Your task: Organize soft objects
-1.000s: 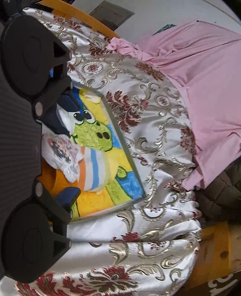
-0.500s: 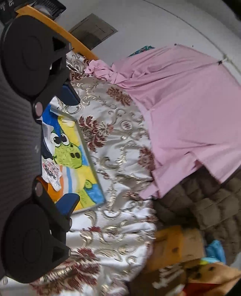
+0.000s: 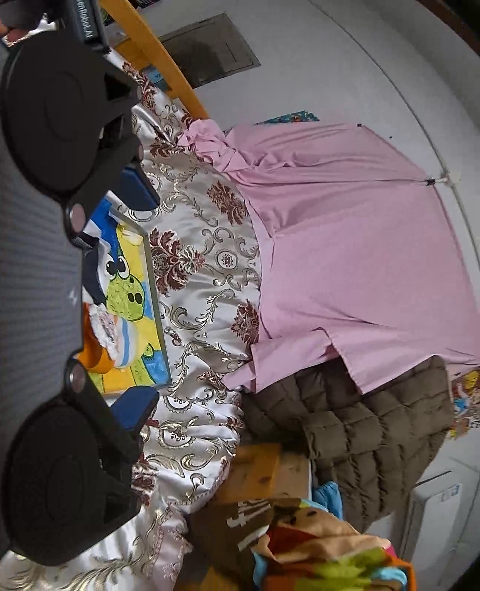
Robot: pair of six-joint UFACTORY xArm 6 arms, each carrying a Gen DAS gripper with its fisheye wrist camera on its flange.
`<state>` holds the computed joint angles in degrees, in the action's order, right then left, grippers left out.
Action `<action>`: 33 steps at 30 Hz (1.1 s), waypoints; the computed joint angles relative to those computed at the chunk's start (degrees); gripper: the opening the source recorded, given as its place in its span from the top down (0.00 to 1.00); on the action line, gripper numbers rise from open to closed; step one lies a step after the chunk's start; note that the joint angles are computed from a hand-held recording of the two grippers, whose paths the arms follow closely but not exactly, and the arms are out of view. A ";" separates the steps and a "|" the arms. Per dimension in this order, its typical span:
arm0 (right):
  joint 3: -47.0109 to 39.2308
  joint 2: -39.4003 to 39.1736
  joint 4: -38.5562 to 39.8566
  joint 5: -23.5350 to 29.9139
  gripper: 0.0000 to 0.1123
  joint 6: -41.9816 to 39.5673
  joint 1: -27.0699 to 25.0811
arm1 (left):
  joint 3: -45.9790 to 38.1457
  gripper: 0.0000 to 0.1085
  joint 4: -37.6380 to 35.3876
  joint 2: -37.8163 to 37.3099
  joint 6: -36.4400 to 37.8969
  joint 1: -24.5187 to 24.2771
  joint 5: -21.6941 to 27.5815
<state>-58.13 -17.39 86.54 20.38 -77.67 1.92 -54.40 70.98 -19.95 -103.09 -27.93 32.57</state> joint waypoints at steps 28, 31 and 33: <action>27.51 -23.46 -0.46 -5.97 0.09 -4.69 8.88 | 23.11 0.06 -1.78 -22.27 13.79 -4.20 -1.15; 29.92 -24.74 -6.73 -6.30 0.09 0.91 9.96 | 25.49 0.06 -6.81 -24.44 19.53 -3.45 -1.70; 31.35 -25.49 -10.71 -7.17 0.09 3.95 10.97 | 27.43 0.06 -9.27 -26.28 22.19 -2.65 -2.39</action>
<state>-26.77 -42.88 75.83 13.22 -73.73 12.89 -26.97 61.70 -46.24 -80.90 -30.57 30.18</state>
